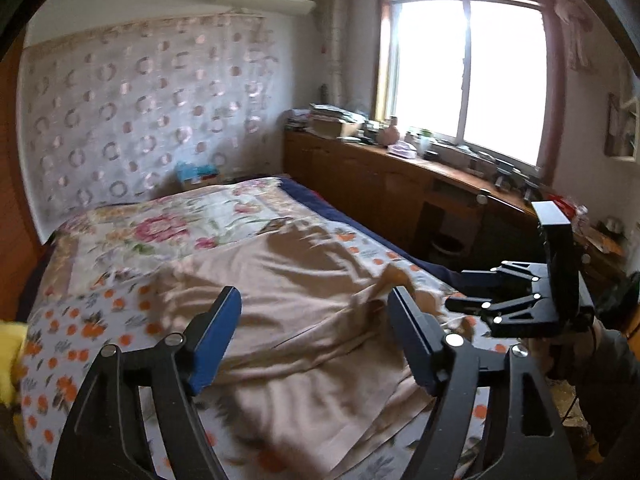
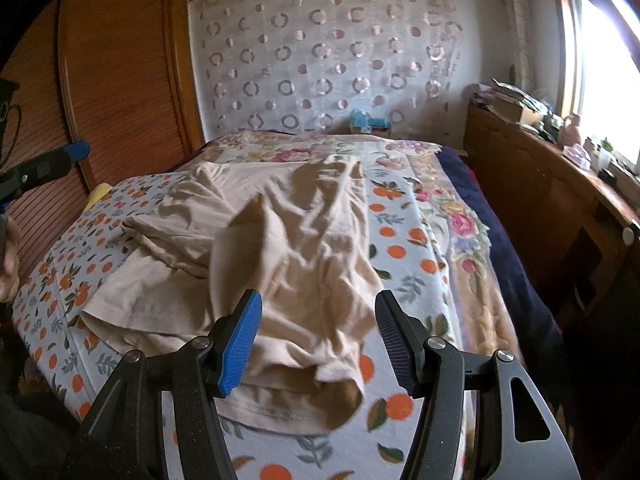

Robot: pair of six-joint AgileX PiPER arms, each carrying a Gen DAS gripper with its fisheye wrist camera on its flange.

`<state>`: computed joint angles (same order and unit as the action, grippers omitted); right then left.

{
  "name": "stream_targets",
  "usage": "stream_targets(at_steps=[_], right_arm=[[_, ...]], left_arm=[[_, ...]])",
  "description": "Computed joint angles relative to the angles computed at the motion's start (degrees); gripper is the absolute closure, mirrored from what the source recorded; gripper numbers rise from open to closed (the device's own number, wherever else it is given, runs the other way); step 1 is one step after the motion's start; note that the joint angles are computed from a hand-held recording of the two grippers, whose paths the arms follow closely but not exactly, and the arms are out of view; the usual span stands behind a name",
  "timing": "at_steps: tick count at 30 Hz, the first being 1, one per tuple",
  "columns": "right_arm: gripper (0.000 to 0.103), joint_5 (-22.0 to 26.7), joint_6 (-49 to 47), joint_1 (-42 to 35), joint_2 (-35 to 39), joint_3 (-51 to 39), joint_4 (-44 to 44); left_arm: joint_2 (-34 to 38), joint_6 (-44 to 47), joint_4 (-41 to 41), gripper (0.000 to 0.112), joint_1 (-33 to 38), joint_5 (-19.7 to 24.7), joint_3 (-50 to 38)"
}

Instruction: Fold small clothes

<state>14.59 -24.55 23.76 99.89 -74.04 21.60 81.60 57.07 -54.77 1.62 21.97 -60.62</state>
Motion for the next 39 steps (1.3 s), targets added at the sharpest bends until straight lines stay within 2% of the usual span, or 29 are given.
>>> stream_targets(at_steps=[6,10,15,19,20,22,23,24,25,28,31,33,37,39], right_arm=[[0.042,3.37,-0.59,1.38,4.7,-7.34,-0.5],[0.042,5.77,-6.4,1.25,7.68,-11.59,6.3],[0.042,8.19,7.47,2.99,12.04,-17.71,-8.64],[0.042,12.93,9.41,2.06,16.05,-23.5,-10.59],[0.045,13.71,7.91,1.68,16.62,-24.18,-9.1],[0.078,16.52,0.96,0.38,17.59,-25.8,-1.57],[0.084,17.04,-0.66,-0.08,17.58,-25.79,0.2],[0.091,16.72,-1.36,-0.12,17.08,-25.25,0.69],[0.092,16.18,-2.22,-0.04,16.35,-24.58,1.49],[0.093,12.99,-7.93,-0.6,12.3,-19.51,7.83],[0.094,9.74,-8.82,-1.06,7.88,-14.18,9.4],[0.094,9.41,-12.65,-1.87,5.23,-11.22,13.21],[0.094,6.8,-9.22,-1.34,2.94,-6.37,8.34],[0.094,7.37,-4.61,-1.18,4.09,-6.43,3.76]], left_arm=[[-3.21,0.7,-0.33,0.036,6.03,-1.66,4.97],[-4.35,4.17,-3.29,0.036,9.2,-1.78,7.31],[-4.75,9.25,-7.89,0.036,11.73,-1.81,9.33],[-4.3,12.32,-10.68,0.036,12.93,-1.41,10.1],[-4.11,12.99,-11.26,0.036,13.04,-1.28,10.21],[-3.71,14.01,-12.46,0.036,12.88,-1.43,10.37],[-3.52,14.78,-13.18,0.036,13.07,-1.3,10.55],[-3.47,14.81,-13.24,0.036,13.25,-1.13,10.6],[-3.4,15.29,-13.77,0.036,13.42,-1.07,10.71],[-3.75,16.91,-15.64,0.036,13.53,-0.93,11.33],[-3.98,16.85,-15.69,0.036,13.45,-0.91,11.39],[-4.33,16.85,-15.81,0.036,13.21,-1.03,11.56],[-4.86,17.38,-16.39,0.036,13.25,-0.81,11.85],[-4.94,17.21,-16.23,0.036,13.05,-1.01,11.93]])
